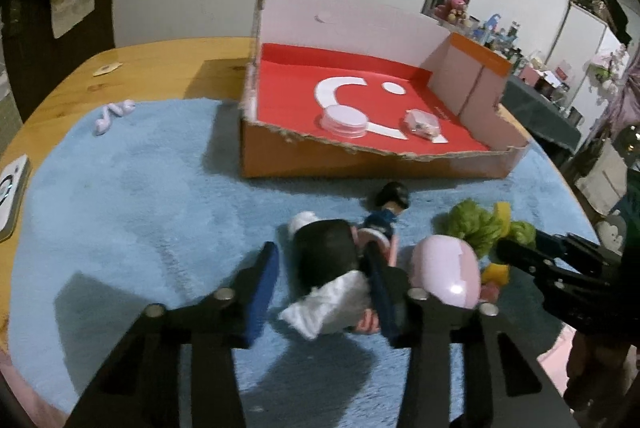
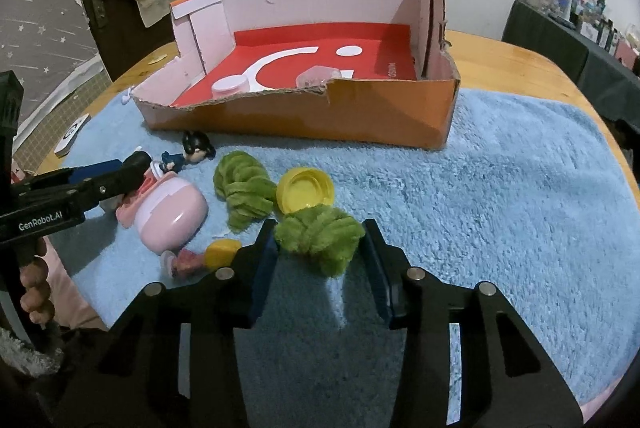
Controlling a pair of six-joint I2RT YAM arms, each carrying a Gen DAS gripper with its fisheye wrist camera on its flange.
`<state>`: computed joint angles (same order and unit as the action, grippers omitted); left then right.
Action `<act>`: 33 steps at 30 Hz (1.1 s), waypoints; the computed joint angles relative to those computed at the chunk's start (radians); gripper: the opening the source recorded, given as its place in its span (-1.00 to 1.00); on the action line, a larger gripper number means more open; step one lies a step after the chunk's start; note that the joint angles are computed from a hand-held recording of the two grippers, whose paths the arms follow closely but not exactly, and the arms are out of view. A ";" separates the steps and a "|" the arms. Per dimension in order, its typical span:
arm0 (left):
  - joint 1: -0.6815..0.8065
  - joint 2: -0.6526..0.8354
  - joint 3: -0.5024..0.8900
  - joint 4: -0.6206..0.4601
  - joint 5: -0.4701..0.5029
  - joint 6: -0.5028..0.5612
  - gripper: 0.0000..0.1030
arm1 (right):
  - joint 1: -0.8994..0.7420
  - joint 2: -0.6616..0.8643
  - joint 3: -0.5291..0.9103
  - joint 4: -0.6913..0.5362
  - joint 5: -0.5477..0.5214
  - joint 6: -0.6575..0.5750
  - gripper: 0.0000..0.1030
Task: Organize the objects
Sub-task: 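Grasp the black-and-white figurine with the left tool while the right tool grasps a green fuzzy ball, then carry the figurine and green fuzzy ball into the cardboard box with both tools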
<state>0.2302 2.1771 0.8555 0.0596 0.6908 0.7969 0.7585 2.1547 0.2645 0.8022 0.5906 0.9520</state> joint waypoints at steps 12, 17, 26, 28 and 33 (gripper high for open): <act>0.000 -0.022 -0.033 0.023 -0.010 0.010 -0.33 | 0.010 -0.027 -0.043 0.056 -0.011 0.000 -0.33; 0.010 -0.027 -0.034 0.001 -0.006 0.022 -0.34 | 0.044 -0.080 -0.045 0.007 0.023 0.010 -0.33; 0.034 -0.107 -0.106 0.043 0.032 0.048 -0.35 | 0.070 -0.155 -0.049 -0.034 0.051 -0.002 -0.33; 0.029 -0.117 -0.110 0.041 0.038 0.049 -0.35 | 0.069 -0.169 -0.049 -0.037 0.051 -0.013 -0.33; 0.016 -0.132 -0.104 0.029 0.047 0.034 -0.35 | 0.057 -0.187 -0.041 -0.043 0.040 -0.039 -0.33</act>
